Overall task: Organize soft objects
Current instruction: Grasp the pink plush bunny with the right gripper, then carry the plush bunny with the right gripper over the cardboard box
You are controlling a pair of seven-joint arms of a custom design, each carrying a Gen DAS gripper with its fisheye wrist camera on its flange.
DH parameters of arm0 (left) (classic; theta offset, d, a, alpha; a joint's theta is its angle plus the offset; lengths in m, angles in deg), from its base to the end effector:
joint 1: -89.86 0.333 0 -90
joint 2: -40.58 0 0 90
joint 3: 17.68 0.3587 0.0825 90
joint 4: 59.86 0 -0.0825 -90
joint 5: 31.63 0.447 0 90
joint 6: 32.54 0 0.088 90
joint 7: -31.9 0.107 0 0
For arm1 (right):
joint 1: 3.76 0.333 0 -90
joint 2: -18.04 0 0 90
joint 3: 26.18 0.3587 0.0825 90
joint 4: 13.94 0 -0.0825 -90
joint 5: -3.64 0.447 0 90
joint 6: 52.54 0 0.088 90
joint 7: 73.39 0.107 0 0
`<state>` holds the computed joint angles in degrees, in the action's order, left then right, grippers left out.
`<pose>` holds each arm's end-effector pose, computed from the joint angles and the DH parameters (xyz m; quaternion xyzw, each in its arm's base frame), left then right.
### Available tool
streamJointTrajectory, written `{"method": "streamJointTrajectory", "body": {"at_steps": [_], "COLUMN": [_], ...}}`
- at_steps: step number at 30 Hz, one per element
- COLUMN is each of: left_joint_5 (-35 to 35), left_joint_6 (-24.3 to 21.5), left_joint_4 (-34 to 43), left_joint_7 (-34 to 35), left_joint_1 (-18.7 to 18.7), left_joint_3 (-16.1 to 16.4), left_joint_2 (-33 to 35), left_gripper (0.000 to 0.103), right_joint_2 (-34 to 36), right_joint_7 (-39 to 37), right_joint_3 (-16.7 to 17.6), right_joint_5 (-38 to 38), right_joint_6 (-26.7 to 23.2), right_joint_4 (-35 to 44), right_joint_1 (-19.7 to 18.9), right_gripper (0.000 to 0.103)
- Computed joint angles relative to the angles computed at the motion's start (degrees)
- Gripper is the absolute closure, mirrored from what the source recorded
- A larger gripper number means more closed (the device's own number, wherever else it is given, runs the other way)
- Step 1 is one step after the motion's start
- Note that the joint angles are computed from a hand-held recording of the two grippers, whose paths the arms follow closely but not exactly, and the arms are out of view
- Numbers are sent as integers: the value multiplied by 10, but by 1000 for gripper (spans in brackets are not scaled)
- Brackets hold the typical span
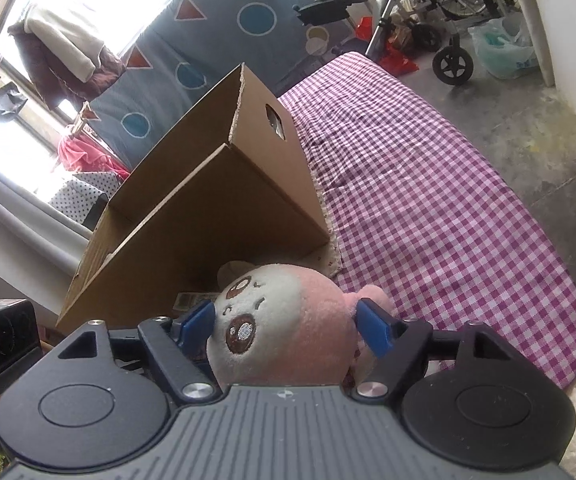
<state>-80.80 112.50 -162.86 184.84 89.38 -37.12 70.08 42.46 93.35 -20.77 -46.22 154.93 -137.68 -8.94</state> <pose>0.7075 -0.2221 0.2929 0.3890 -0.8474 0.3572 0.0550 0.6283 0.0964 0.2913 -0.4989 0.7361 -0.0549 0.4542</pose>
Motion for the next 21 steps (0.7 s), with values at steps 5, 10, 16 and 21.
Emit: {"method": "streamJointTrajectory", "body": {"at_steps": [5,10,16,21], "left_joint_5": [-49,-107,-175,-233], "left_joint_6": [3,-1,-20,-37], "left_joint_4": [-9,-19,-35,-49], "left_joint_7": [49,104,162,211], "left_joint_1": [18,28,32,30], "left_joint_3": [-17,-24,-17,-5], "left_joint_2": [-12,-25,-48,-71], "left_gripper": [17,17,17,17], "right_joint_2": [-37,-75,-112,-134], "right_joint_7": [-79,-204,-339,-415], "right_joint_3": [-30,-64,-79,-75], "right_joint_5": [80,214,359,443], "right_joint_6": [-7,-15,-6,8], "right_joint_4": [-28,-64,-98,-115], "right_joint_1": [47,113,170,194], "right_gripper": [23,23,23,23]}}
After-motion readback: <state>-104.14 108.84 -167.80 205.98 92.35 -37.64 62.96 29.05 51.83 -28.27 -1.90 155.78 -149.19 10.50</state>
